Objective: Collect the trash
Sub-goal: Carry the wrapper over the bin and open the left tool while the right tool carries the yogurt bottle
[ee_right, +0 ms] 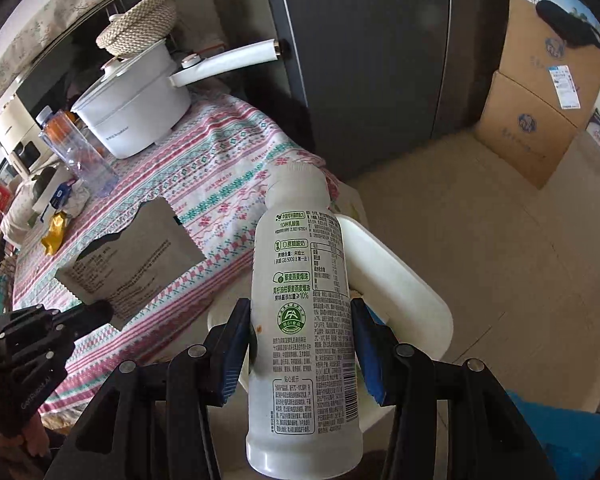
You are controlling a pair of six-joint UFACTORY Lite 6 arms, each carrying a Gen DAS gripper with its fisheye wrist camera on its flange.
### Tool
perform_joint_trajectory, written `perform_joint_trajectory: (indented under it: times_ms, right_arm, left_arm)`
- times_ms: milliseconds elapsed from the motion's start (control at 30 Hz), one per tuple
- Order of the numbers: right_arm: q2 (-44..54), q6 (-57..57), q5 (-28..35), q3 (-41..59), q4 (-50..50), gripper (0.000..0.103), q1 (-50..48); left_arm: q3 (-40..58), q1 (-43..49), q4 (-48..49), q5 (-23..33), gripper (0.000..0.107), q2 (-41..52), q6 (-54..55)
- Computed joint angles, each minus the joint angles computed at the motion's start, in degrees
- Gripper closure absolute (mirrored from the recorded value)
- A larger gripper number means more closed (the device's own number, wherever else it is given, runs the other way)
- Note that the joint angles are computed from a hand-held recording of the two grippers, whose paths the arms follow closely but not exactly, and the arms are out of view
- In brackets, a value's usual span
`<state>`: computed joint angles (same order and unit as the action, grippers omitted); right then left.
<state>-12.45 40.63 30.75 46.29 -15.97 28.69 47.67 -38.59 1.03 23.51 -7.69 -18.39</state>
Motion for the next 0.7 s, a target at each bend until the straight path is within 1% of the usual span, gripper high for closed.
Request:
perform_joint_trajectory:
  times_ms: [167, 233, 300, 533, 700]
  right_arm:
    - [-3.0, -9.52, -0.33, -4.27, 7.18, 0.053, -7.42]
    - [-3.74, -12.65, -0.35, -5.55, 9.43, 0.053, -9.97]
    - [-4.22, -16.04, -0.48, -6.53, 12.11, 0.053, -12.35]
    - [-3.98, -20.4, -0.86, -7.71, 15.44, 0.053, -15.86]
    - [-4.09, -21.36, -0.62, -8.65, 15.91, 0.053, -16.72]
  left_arm:
    - [5.94, -5.53, 4.08, -2.19, 0.105, 12.0, -6.7]
    - [7.95, -6.47, 5.13, -2.9, 0.105, 16.07, -8.62]
    - [9.6, -7.46, 8.4, -3.15, 0.105, 19.32, -12.22]
    - [12.77, -9.74, 19.3, -3.57, 0.105, 25.81, -22.66]
    - [12.93, -9.29, 21.29, -4.32, 0.104, 26.19, -23.49]
